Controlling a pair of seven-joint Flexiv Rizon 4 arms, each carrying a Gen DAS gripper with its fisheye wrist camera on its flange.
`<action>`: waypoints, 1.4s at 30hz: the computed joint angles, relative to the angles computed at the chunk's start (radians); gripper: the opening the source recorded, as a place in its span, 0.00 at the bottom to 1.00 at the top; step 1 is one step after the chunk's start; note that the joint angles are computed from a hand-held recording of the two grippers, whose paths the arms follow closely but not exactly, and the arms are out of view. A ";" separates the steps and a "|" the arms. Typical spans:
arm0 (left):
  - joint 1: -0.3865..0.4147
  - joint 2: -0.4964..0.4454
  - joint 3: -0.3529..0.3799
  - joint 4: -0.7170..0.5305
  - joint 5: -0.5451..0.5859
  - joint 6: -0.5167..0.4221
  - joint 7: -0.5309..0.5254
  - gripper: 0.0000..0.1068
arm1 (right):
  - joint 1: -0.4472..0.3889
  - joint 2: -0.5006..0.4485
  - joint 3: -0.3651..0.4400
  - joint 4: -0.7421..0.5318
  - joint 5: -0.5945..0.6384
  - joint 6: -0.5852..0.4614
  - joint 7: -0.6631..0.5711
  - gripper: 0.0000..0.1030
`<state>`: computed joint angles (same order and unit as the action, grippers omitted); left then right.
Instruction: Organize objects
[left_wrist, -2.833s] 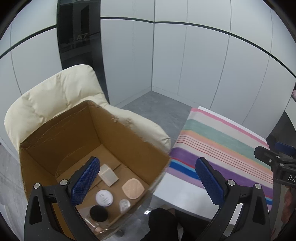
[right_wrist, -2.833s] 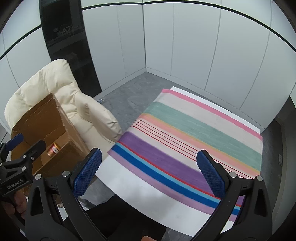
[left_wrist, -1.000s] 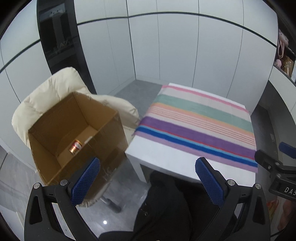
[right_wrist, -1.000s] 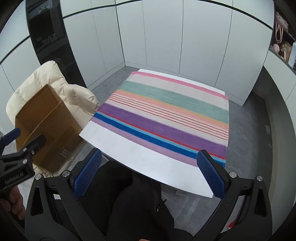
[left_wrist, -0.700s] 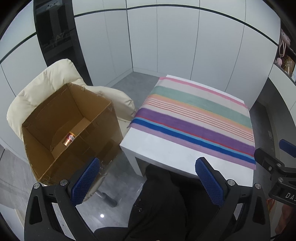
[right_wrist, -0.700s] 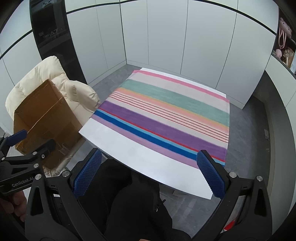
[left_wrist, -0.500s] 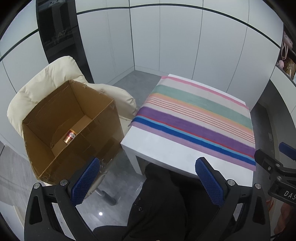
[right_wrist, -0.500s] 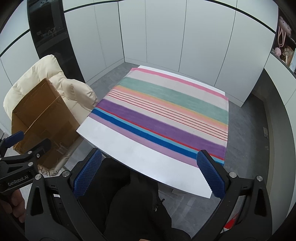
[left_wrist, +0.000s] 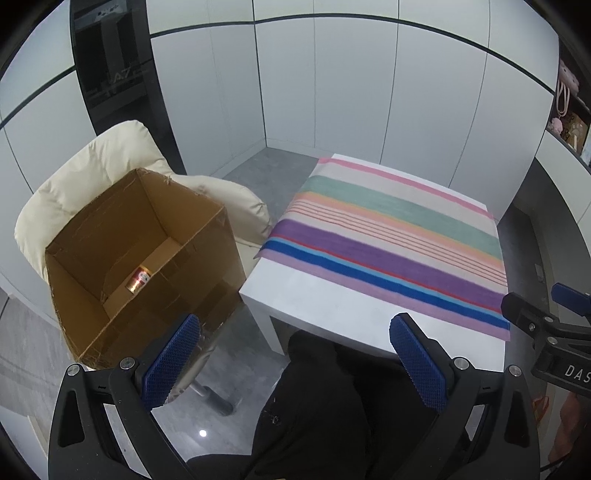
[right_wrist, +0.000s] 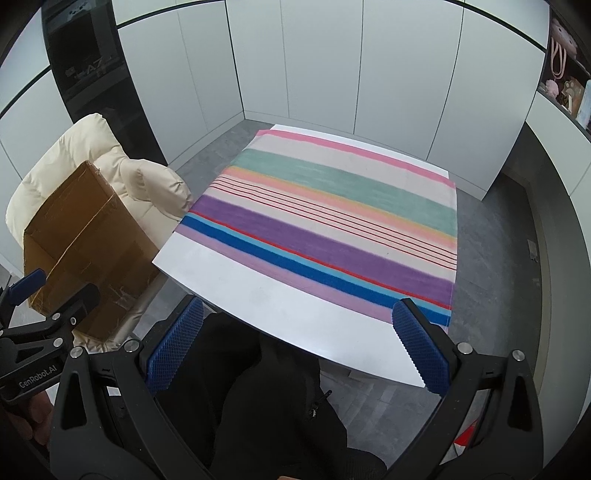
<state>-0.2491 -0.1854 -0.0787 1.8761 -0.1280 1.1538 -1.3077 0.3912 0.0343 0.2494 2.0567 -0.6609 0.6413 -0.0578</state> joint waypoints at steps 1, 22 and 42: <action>0.000 0.000 -0.001 0.002 0.000 0.006 0.002 0.96 | 0.001 -0.002 0.000 -0.003 -0.002 -0.003 0.002 1.00; 0.003 0.006 -0.011 0.018 -0.042 0.025 0.056 0.96 | 0.005 -0.011 -0.004 -0.011 -0.008 -0.007 0.005 1.00; 0.001 0.007 -0.012 0.022 -0.049 0.031 0.071 0.96 | 0.006 -0.013 -0.003 -0.010 -0.014 -0.007 0.008 1.00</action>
<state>-0.2476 -0.1781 -0.0910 1.8979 -0.1773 1.1843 -1.2369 0.3973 0.0217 0.2465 2.0468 -0.6745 0.6346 -0.0499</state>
